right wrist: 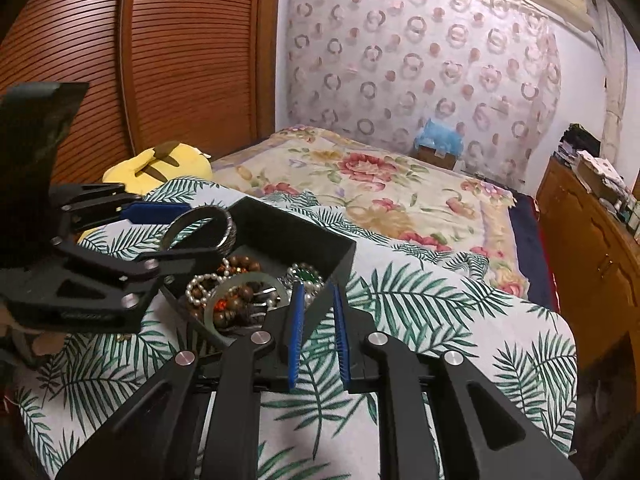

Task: Organize jewelry

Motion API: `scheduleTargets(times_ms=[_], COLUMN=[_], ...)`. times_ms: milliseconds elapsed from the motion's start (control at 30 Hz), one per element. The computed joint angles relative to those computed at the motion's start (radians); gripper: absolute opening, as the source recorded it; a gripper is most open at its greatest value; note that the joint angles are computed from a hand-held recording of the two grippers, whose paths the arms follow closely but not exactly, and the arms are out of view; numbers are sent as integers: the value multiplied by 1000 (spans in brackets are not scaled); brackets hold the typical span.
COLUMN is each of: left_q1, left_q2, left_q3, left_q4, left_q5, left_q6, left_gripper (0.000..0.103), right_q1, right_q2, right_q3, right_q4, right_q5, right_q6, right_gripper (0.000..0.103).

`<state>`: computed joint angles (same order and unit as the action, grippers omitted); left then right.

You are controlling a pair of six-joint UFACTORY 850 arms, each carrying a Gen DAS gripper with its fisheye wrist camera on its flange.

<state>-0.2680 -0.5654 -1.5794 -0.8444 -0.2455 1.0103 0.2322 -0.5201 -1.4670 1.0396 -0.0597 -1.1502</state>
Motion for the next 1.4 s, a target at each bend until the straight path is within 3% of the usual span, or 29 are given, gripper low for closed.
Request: scheduleTargets(times_ms=[233,333,500,600,633,667,733,933,1167,1400], left_q1=[-14,-17,-13,-7,-3,0,8,34,61,85], left_q2=[-51,-60,-32,4,20,32,62,140,183,192], left_q3=[-78,-92,-60,-15,5,22,63,178,252,298], left_q4=[159,206,86,0,-55,-101,-192,-525,-599,-460], left_q5=[-10,-7,-5,3,6,8,17,29,32,36], left_q6=[-169,-220,-99,-3,53,100,192,507,559,461], left_gripper=[56,57,66,68,74,78,87,95,95,95], right_q1=[-13,-15,-9,-4,1,4,12,47,82,105], right_q2=[37,51,75,91,100,105,114,127,109,56], right_q3=[57,78,118,143,158,166,184,224,218,167], right_q4=[421,512,794,878,903,900,884,825,541,95], right_q5=[-7,-14,-34,-62,-73,-81,-94,-108,-109,-129], right_q6=[-411,-502,-774,-854,-878,-875,-858,-813,-561,-143], right_gripper=[17,17,17,17,17,18,32,33,33,33])
